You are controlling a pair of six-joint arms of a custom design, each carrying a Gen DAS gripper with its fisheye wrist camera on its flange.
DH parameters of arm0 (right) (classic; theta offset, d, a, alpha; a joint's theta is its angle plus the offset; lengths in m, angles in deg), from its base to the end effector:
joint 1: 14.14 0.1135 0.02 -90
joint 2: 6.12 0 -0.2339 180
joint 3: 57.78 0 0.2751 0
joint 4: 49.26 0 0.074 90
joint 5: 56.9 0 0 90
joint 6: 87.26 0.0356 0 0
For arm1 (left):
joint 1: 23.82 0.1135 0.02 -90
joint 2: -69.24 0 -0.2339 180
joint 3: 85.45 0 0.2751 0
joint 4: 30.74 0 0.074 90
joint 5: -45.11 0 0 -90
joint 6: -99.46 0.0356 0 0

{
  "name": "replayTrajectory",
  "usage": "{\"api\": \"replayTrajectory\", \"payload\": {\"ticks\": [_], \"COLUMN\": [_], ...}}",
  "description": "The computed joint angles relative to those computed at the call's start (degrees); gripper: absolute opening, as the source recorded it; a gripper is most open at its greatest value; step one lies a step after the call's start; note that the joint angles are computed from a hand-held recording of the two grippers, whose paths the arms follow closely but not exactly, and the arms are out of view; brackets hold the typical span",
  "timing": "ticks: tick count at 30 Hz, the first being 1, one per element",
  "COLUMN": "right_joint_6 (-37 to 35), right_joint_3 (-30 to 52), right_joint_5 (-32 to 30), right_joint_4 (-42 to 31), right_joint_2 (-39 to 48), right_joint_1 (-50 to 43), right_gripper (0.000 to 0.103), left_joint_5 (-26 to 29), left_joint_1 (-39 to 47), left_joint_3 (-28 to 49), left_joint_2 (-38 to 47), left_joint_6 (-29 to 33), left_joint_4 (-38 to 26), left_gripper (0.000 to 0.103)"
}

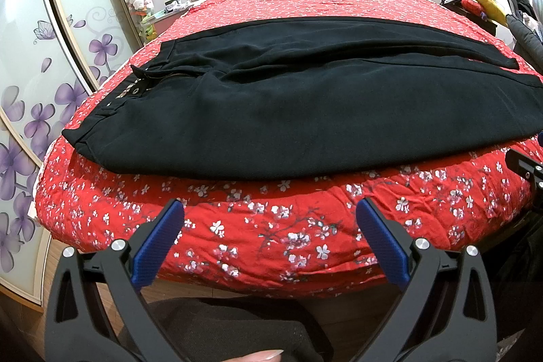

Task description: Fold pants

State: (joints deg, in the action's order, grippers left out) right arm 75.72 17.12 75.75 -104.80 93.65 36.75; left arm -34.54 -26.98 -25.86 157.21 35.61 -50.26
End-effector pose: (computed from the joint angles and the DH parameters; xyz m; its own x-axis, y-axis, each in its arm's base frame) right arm 0.2243 0.2377 0.1295 -0.6597 0.3034 -0.6876 0.4485 0.8930 -0.0362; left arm 0.3260 -0.0244 0.1356 -0.5881 0.4667 -0.6606 0.4831 0.8577 0.1758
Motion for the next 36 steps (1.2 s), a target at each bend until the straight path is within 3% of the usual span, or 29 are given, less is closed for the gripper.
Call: {"api": "replayTrajectory", "payload": {"ticks": [15,22,25,27,31,33,36], "right_joint_6": [-0.3,-8.8,-10.2,-12.5,-21.3,-24.0,-24.6], "right_joint_3": [-1.9,-16.3,-21.9,-23.2,-22.1,-20.8,-15.9], "right_joint_5": [0.1,-8.1,-9.2,-8.1,-8.5,-13.5,-27.3], "right_joint_4": [2.0,18.7,22.2,20.4,14.4,13.7,15.2], "right_joint_2": [-1.6,-15.4,-23.3,-28.0,-37.9,-40.3,-36.7], "right_joint_1": [-0.2,-5.6,-8.5,-11.2,-24.2,-33.5,-52.1], "right_gripper": [0.102,0.102,0.102,0.102,0.102,0.102,0.102], "left_joint_5": [0.2,1.7,1.2,1.9,7.3,13.0,14.0], "left_joint_1": [0.1,0.2,-0.8,-1.8,-3.2,-3.6,-5.4], "left_joint_3": [0.1,1.9,5.0,8.3,15.5,19.7,23.8], "left_joint_2": [0.1,-0.6,0.2,1.3,5.4,9.2,14.4], "left_joint_6": [0.0,-1.1,-3.2,-6.3,-15.6,-21.6,-26.3], "left_joint_4": [0.0,-1.5,-2.3,-2.7,-2.7,-2.3,-1.4], "left_gripper": [0.101,0.101,0.101,0.101,0.101,0.101,0.101]}}
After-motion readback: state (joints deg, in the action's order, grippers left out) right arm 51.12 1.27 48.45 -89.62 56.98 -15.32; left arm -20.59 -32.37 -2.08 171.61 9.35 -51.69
